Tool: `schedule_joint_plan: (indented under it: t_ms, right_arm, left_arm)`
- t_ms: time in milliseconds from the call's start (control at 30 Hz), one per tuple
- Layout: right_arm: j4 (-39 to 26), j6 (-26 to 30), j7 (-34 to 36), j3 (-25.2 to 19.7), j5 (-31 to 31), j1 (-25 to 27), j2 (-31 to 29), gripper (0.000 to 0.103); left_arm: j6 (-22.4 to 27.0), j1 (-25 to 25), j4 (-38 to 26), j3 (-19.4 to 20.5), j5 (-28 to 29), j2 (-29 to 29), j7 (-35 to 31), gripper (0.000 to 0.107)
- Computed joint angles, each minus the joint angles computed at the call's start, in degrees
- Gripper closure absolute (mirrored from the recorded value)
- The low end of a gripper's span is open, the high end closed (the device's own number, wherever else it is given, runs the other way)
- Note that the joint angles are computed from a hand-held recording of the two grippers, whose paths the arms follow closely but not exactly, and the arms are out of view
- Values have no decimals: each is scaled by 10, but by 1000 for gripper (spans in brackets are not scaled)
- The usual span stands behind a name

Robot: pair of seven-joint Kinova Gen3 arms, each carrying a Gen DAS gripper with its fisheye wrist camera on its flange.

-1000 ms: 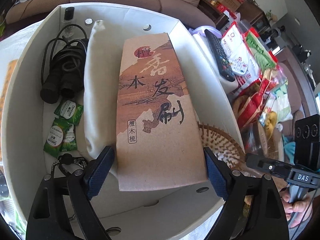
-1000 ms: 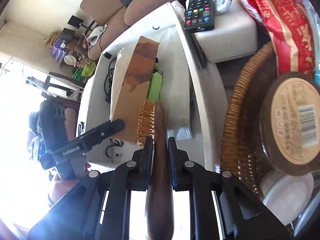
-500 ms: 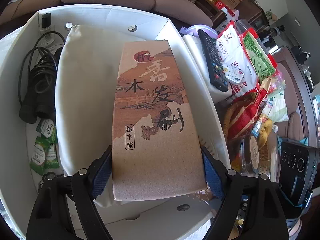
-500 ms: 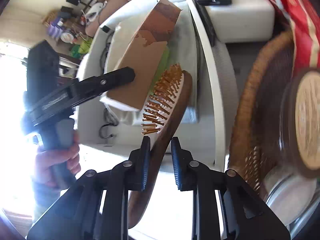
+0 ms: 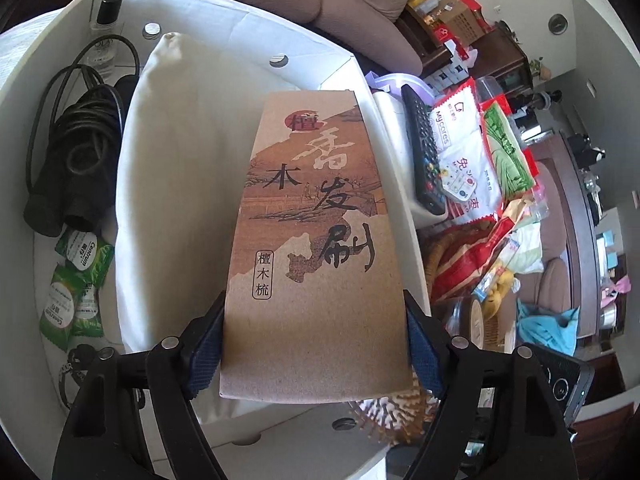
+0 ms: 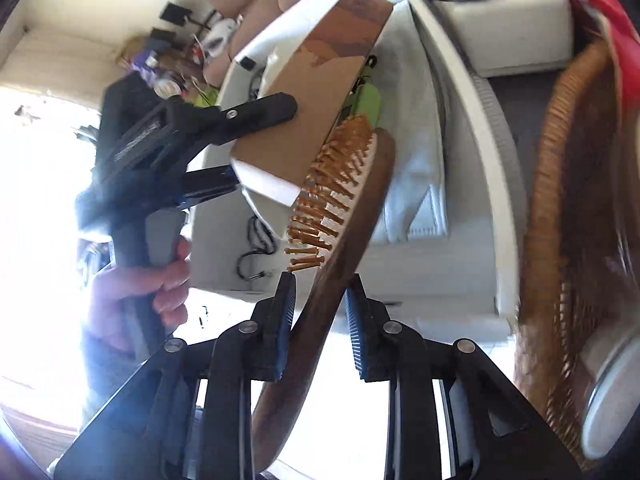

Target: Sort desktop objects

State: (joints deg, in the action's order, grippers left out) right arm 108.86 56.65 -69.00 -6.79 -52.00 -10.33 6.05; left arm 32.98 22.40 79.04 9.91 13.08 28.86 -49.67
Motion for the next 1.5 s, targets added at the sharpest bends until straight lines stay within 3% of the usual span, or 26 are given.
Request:
schedule_joint_plan:
  t_ms: [67, 133, 233, 300, 467, 533, 633, 733, 800, 967, 1200, 1300, 1500]
  right_arm:
    - [27, 18, 23, 6, -34, 27, -15, 80]
    - [49, 20, 30, 27, -41, 27, -31, 80]
    - [93, 48, 78, 51, -96, 61, -48, 80]
    - [117, 62, 107, 65, -120, 76, -55, 80]
    - [164, 96, 186, 84, -191, 104, -48, 84]
    - [169, 101, 208, 82, -223, 108, -33, 84]
    - [183, 107, 234, 81, -263, 108, -21, 84]
    - [199, 96, 259, 62, -323, 100, -15, 84]
    - [199, 83, 265, 54, -356, 89, -16, 84]
    - [161, 31, 234, 42, -367, 59, -20, 84]
    - [56, -15, 115, 30, -238, 32, -15, 84]
    - [8, -52, 70, 6, -206, 2, 19, 84]
    - [-93, -128, -35, -45, -112, -62, 116, 85]
  left_arm:
    - [13, 24, -23, -19, 1, 10, 13, 26]
    - [26, 69, -44, -71, 21, 21, 23, 26]
    - [-10, 91, -25, -98, 84, 22, 7, 26]
    - [-43, 66, 2, -65, 126, 17, -28, 26]
    - [-159, -47, 113, 67, 240, -15, -131, 26]
    - [-185, -71, 144, 92, 254, -31, -153, 26]
    - [-181, -110, 157, 136, 208, -37, -125, 26]
    - [-228, -145, 163, 208, 165, -11, -71, 25]
    - [-243, -134, 151, 214, 119, 5, -25, 24]
    - [-196, -57, 108, 129, 16, -12, 92, 15]
    - [-46, 52, 107, -46, -132, -121, 155, 14]
    - [-36, 42, 139, -54, -110, -148, 136, 14]
    - [-33, 115, 179, -167, -1, -162, 26, 14]
